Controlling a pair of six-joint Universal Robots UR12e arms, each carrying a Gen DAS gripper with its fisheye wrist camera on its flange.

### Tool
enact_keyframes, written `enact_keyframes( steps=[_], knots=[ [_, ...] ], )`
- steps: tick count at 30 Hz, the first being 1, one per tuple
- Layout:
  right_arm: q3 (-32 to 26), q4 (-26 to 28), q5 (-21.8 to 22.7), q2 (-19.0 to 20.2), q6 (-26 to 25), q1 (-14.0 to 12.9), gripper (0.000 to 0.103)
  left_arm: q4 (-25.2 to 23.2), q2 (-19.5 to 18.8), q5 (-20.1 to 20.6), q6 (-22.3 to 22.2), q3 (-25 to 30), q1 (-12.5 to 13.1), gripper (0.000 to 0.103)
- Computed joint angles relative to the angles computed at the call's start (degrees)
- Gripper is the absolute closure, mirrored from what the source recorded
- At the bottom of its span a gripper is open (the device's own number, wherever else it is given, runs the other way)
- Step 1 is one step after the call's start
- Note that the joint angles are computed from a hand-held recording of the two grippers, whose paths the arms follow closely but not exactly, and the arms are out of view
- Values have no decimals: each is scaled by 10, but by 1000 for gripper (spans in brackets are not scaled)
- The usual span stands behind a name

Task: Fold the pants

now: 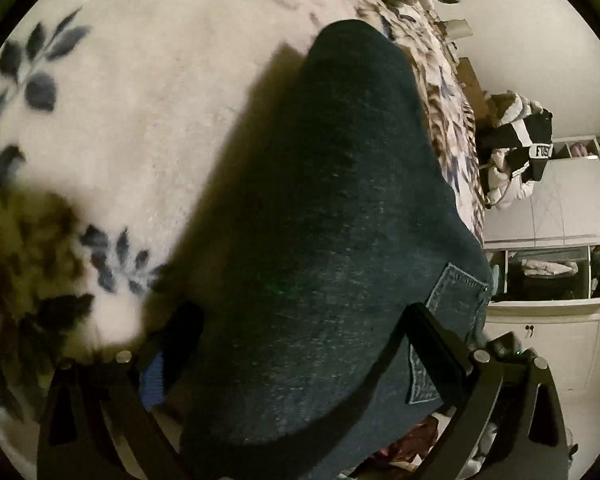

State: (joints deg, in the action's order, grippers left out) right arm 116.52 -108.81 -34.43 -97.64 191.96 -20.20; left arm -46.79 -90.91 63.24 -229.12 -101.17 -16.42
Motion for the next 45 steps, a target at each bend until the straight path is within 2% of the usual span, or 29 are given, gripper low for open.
enact_keyframes(
  steps=[3,5,6,7,9,10,11,13,14,15,17,20,23,28,30,33,37,39,45],
  knots=[
    [18,-56,43,-6,34,-7,0,0,2,-8,-5,-2,3,0],
    [12,-41,21,-5,7,-2,4,-9,1,-5,-5,1,3,0],
    [13,-36,8,-1,10,1,6,-14,0,0,-4,4,1,0],
    [15,-36,6,1,20,1,13,-22,0,6,4,7,-2,0],
    [24,-69,7,0,52,2,18,-22,-1,6,17,11,-4,3],
    [21,-73,-4,-1,55,6,30,-5,0,-4,17,8,-3,7],
    [21,-79,-13,-5,58,8,38,-1,1,5,22,10,-5,12],
    [25,-98,-23,-16,73,9,51,7,6,17,29,8,-8,29],
    [26,-101,-28,-20,80,9,58,14,11,17,25,2,-7,44],
    [26,-104,-34,-26,88,10,61,23,16,15,20,-4,-5,57],
    [19,-96,-47,-33,83,14,66,38,24,11,16,-11,-2,67],
    [3,-81,-59,-37,73,20,69,34,30,15,17,-3,-4,72],
    [-18,-44,-58,-43,61,13,70,19,35,11,27,11,-5,73],
    [-50,62,-44,-71,-12,-5,71,-20,50,13,29,36,-6,73],
    [-67,86,-35,-77,-19,-6,71,-30,55,13,23,50,-3,74],
    [-96,86,-26,-73,-7,5,71,-38,52,19,27,85,3,74],
    [-153,37,-8,-41,42,33,71,-46,34,23,55,144,23,74],
    [-184,-5,-7,-18,78,50,71,-46,17,23,70,178,37,74],
    [-302,-169,-24,95,223,121,71,-37,-46,-2,102,270,91,74]
  ],
)
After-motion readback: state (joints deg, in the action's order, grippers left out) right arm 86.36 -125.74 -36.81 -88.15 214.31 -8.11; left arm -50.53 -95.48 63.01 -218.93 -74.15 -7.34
